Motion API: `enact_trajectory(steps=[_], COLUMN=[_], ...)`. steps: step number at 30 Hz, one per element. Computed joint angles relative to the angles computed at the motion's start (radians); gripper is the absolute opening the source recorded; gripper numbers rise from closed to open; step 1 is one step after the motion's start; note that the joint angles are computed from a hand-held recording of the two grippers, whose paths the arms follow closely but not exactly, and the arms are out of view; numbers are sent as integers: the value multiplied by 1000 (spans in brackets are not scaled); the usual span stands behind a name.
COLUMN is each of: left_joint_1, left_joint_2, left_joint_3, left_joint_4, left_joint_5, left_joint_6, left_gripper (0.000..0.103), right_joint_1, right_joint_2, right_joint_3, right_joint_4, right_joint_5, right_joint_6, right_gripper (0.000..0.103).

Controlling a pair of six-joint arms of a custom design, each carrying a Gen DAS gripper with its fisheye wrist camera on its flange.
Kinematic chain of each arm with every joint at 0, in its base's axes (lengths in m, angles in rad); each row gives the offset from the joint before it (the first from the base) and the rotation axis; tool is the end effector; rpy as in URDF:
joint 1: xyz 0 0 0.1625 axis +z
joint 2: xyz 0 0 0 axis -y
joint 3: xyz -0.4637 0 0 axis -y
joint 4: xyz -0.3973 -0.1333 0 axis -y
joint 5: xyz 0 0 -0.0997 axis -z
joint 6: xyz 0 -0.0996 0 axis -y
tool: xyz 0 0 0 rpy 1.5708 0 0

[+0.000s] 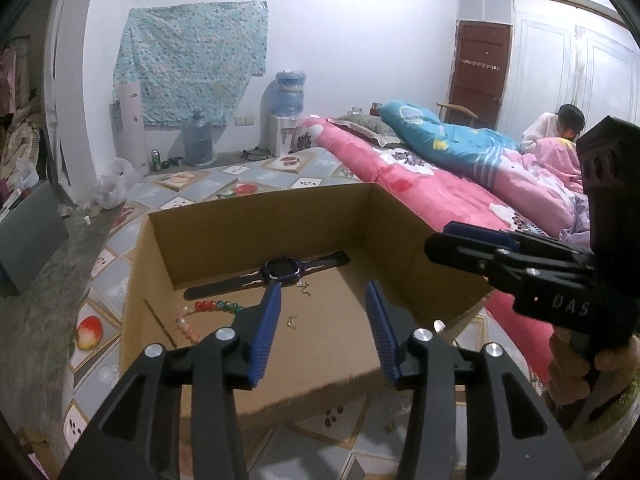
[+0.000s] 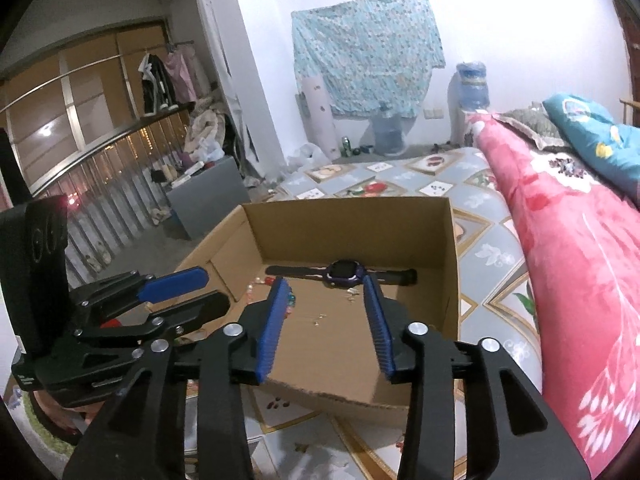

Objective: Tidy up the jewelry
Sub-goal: 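Withdraw the left gripper from the box back over the table jewelry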

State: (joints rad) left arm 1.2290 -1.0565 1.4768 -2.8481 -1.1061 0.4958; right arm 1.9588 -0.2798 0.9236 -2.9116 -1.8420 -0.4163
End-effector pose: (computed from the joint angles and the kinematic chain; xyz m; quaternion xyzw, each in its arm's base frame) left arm -0.0748 -0.7412 0.4212 0.2725 0.8476 -0.3870 0.2399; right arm 0.4398 -0.7941 0.0425 0.3220 -0.8750 0.3365 0.1318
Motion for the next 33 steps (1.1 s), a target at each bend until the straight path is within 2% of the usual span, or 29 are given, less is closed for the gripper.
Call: enact_trajectory(steps=[7, 9, 23, 33], left_joint_1=[-6, -5, 3, 8], left_joint_2=[-60, -72, -143, -139], left_joint_3=[92, 112, 241, 264], left_joint_4=[-35, -43, -67, -63], left_joint_5=[-20, -27, -9, 34], left_joint_6=[1, 2, -16, -42], left_gripper=[54, 56, 68, 70], right_joint_1=[0, -1, -12, -20], right_joint_2=[-31, -44, -113, -114], right_joint_3=[68, 94, 269, 287], right_joint_4=[-26, -24, -61, -15], right_joint_5=[36, 50, 107, 89], right_joint_6=[1, 29, 9, 61], right_gripper=[56, 58, 59, 59])
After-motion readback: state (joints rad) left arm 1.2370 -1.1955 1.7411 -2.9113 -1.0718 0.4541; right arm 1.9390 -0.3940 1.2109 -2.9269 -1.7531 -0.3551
